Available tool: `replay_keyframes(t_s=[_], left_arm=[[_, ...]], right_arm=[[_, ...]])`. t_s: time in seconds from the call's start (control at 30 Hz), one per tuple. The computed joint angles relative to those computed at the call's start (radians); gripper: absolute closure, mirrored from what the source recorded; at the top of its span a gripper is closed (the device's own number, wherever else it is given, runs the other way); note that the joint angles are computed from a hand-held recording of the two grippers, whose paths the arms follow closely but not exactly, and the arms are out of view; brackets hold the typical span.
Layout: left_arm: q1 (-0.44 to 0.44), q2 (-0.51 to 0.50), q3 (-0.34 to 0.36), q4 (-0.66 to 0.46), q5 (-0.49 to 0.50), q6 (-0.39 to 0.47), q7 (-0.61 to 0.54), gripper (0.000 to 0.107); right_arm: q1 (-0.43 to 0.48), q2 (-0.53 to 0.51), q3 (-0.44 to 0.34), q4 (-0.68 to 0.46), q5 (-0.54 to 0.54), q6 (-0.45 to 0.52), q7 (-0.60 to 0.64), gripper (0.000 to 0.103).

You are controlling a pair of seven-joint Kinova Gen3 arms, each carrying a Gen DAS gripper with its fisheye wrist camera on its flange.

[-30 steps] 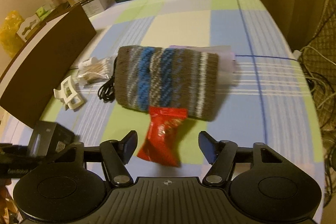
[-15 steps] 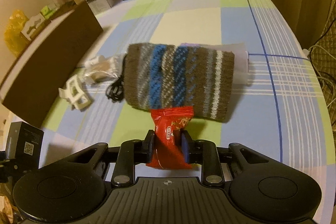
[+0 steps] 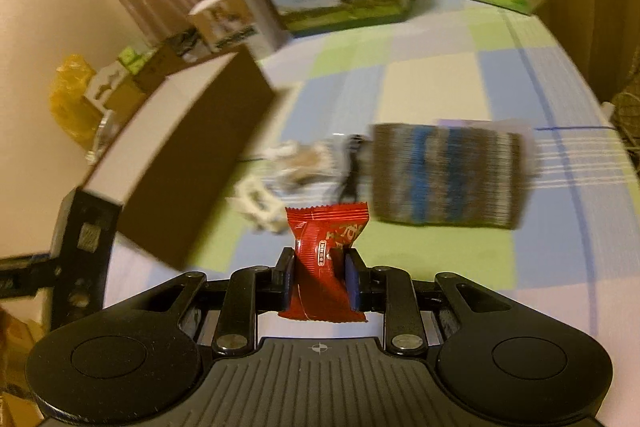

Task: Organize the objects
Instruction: 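Lift the black box with the left gripper while the right grasps the red candy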

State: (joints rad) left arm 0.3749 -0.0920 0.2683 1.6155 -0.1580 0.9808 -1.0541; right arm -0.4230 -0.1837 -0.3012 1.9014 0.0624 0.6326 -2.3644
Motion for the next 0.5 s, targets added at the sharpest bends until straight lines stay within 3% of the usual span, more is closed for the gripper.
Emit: replay_keyframes(t_s=[0.1,0.23,0.5], left_arm=[[-0.03,-0.013,-0.052,-0.018,0.044,0.001,-0.102,0.032],[-0.085,-0.018,-0.113,-0.041,0.121,-0.006,-0.253,0.032],[-0.2,0.018,-0.192,-0.086,0.232,-0.049,-0.516,0.032]], right_arm=[[-0.006,0.047,-0.07,-0.056,0.081,-0.006,-0.105,0.08],[-0.063,0.124,-0.107,-0.132,0.204,-0.037,-0.229,0.08],[-0.234,0.328,-0.064,-0.35,0.389,-0.041,-0.305,0.08]])
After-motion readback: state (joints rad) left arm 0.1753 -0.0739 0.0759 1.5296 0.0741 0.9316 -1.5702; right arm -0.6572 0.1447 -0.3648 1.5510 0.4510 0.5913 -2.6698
